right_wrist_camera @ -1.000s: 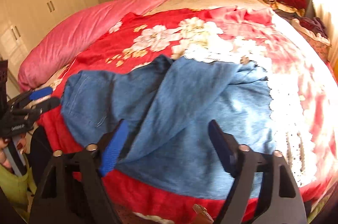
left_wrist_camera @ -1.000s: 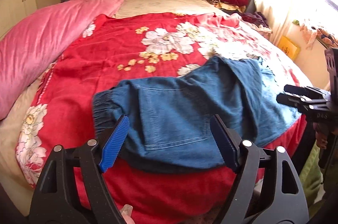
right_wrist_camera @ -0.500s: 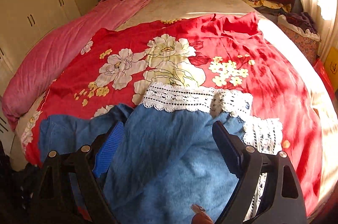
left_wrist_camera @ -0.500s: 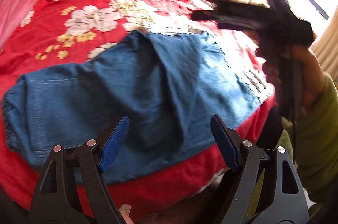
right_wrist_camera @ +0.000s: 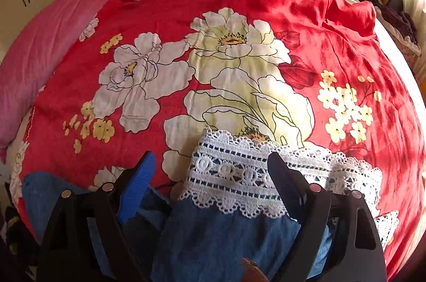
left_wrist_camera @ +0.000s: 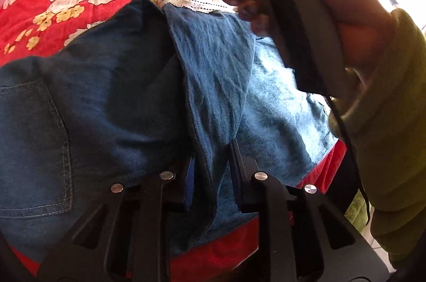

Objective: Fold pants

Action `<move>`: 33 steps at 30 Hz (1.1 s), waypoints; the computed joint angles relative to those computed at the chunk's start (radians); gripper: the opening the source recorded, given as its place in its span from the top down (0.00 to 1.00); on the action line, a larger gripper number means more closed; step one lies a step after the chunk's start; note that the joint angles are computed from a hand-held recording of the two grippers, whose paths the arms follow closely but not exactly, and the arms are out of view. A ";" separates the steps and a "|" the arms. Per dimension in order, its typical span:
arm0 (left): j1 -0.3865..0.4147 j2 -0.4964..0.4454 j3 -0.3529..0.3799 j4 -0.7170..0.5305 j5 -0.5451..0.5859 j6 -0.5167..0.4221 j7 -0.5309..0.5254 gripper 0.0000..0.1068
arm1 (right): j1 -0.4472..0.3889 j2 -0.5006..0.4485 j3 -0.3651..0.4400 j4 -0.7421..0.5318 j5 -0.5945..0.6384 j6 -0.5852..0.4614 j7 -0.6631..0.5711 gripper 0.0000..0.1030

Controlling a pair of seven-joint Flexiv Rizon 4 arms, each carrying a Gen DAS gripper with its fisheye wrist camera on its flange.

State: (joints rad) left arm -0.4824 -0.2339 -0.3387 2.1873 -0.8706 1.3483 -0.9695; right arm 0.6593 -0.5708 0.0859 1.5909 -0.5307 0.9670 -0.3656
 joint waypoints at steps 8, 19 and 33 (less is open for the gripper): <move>-0.003 0.009 -0.003 0.006 -0.036 -0.004 0.040 0.85 | 0.007 0.011 -0.042 0.047 -0.075 0.009 0.034 0.81; -0.016 0.041 0.044 0.012 0.060 0.000 -0.046 0.84 | -0.056 0.366 -0.100 0.491 -0.481 0.294 0.522 0.86; -0.022 0.084 0.065 0.050 0.264 0.134 -0.104 1.00 | -0.238 0.778 0.149 0.909 -0.658 0.250 0.949 0.86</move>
